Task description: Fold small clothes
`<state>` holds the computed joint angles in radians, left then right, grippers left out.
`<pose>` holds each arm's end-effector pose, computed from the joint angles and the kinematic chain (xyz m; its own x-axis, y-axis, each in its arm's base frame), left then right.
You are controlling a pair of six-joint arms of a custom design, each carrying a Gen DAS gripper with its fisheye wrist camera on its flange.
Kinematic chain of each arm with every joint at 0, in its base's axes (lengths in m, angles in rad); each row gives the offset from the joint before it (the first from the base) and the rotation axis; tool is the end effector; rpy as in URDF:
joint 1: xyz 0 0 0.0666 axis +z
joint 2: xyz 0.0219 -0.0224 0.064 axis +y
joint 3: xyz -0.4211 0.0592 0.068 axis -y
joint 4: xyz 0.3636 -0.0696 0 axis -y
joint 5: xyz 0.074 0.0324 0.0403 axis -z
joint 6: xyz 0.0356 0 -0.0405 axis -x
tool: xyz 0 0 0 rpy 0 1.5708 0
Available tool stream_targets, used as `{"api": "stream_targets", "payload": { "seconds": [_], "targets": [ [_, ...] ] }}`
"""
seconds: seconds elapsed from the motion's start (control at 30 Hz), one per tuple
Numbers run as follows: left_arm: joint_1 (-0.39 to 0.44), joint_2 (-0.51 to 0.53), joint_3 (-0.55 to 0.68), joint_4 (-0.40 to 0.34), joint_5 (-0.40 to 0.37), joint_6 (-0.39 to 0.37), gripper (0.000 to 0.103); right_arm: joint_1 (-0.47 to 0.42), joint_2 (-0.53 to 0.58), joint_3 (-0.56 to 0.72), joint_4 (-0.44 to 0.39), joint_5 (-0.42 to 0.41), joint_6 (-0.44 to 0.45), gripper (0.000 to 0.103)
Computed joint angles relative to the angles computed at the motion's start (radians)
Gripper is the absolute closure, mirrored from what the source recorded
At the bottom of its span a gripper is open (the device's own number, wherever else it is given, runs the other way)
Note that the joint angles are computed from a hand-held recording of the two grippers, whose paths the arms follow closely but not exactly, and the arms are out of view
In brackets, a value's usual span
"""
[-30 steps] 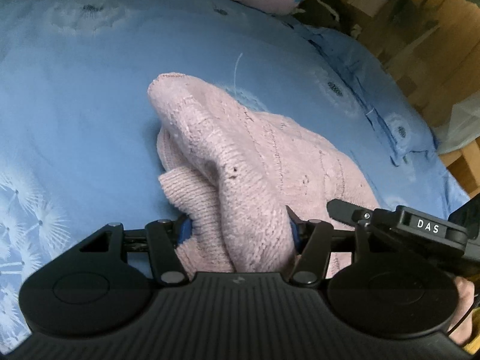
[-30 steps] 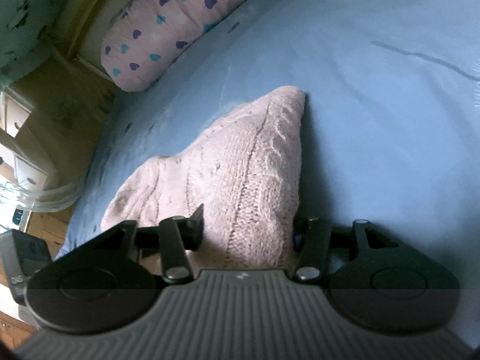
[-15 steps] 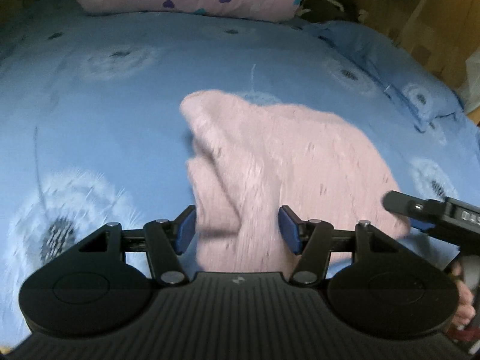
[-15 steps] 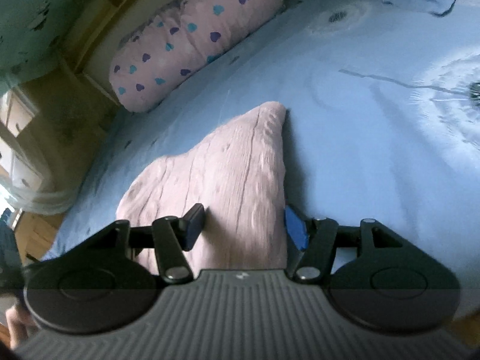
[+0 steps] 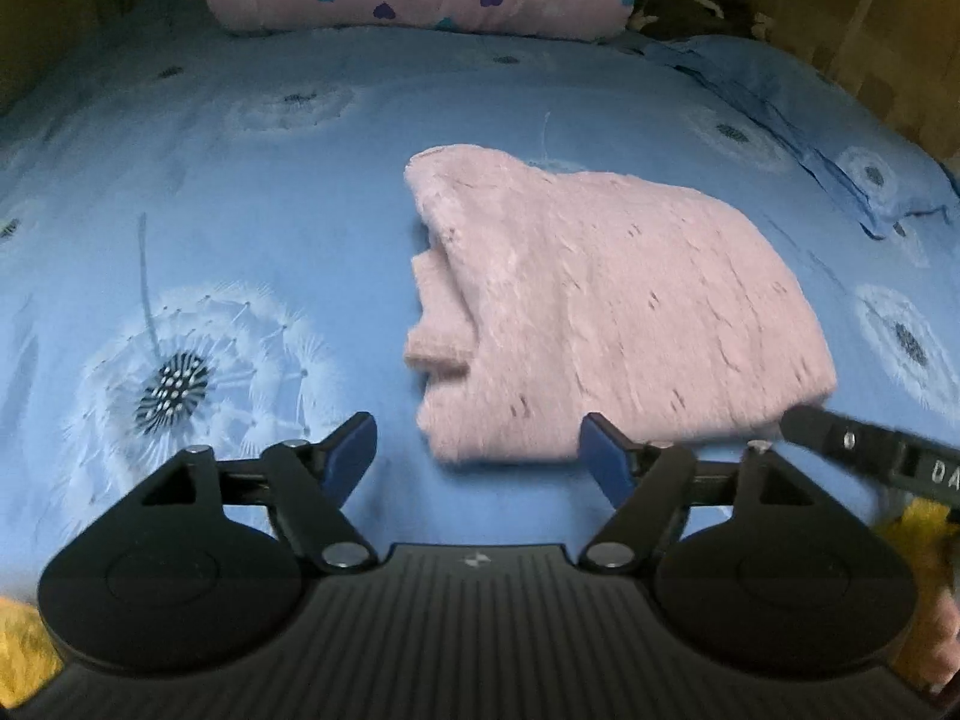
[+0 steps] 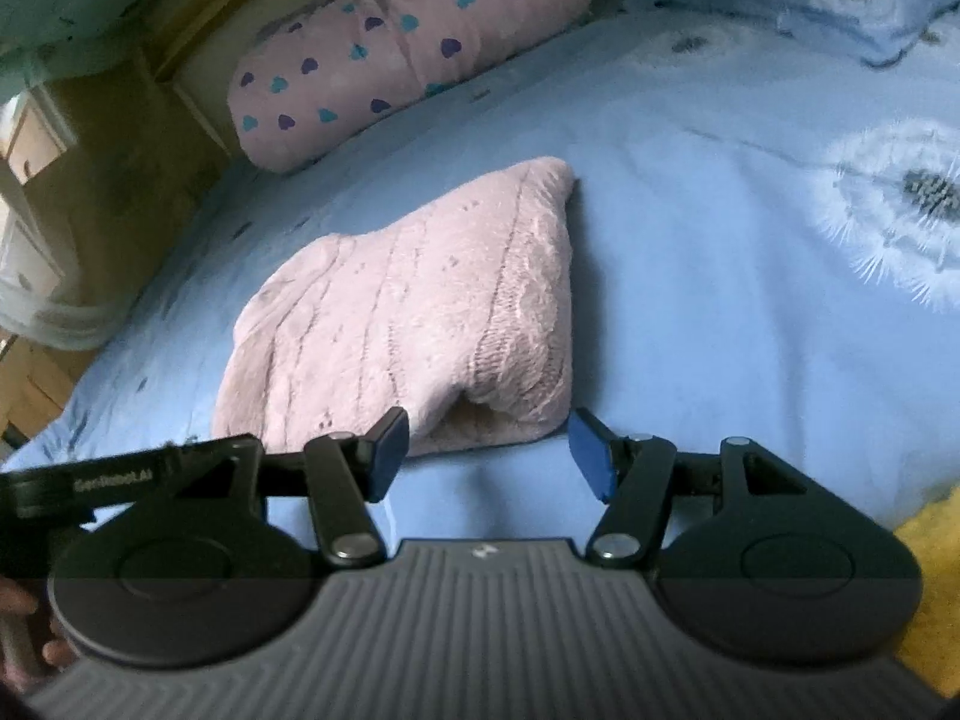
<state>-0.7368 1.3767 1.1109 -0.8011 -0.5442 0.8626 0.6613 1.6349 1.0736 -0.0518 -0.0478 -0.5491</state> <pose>0.3147 -0.2611 0.3698 -0.7179 -0.2261 -0.6584 -0.2391 0.9683 -0.0718 0.4049 0.3167 0.2897 -0.7236 0.0975 -0.6833 -0.3126 0.8364 0.4503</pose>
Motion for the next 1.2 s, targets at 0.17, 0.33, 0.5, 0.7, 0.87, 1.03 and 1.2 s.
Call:
{"api": "stream_targets", "payload": {
  "seconds": [0.17, 0.33, 0.5, 0.7, 0.87, 1.03, 1.2],
  "targets": [
    [-0.074, 0.02, 0.032, -0.051, -0.078, 0.041, 0.01, 0.025, -0.033, -0.008, -0.045, 0.06, 0.049, 0.033],
    [-0.093, 0.057, 0.058, -0.078, -0.076, 0.063, 0.007, 0.051, -0.044, -0.017, -0.062, 0.104, 0.119, 0.023],
    [-0.076, 0.097, 0.07, -0.107, -0.038, 0.098, 0.007, 0.066, -0.018, -0.003, -0.089, 0.153, 0.181, 0.023],
    [-0.07, 0.137, 0.072, -0.124, -0.032, 0.108, 0.004, 0.071, 0.004, -0.002, -0.077, 0.184, 0.221, 0.023],
    [-0.069, 0.143, 0.067, -0.111, -0.041, 0.116, 0.0, 0.086, 0.023, -0.012, -0.039, 0.226, 0.258, 0.02],
    [-0.068, 0.144, 0.054, -0.088, -0.051, 0.095, 0.0, 0.088, 0.029, -0.024, -0.008, 0.237, 0.268, 0.018],
    [-0.072, 0.141, 0.046, -0.078, -0.058, 0.092, 0.0, 0.087, 0.029, -0.031, 0.009, 0.23, 0.262, 0.016]
  ]
}}
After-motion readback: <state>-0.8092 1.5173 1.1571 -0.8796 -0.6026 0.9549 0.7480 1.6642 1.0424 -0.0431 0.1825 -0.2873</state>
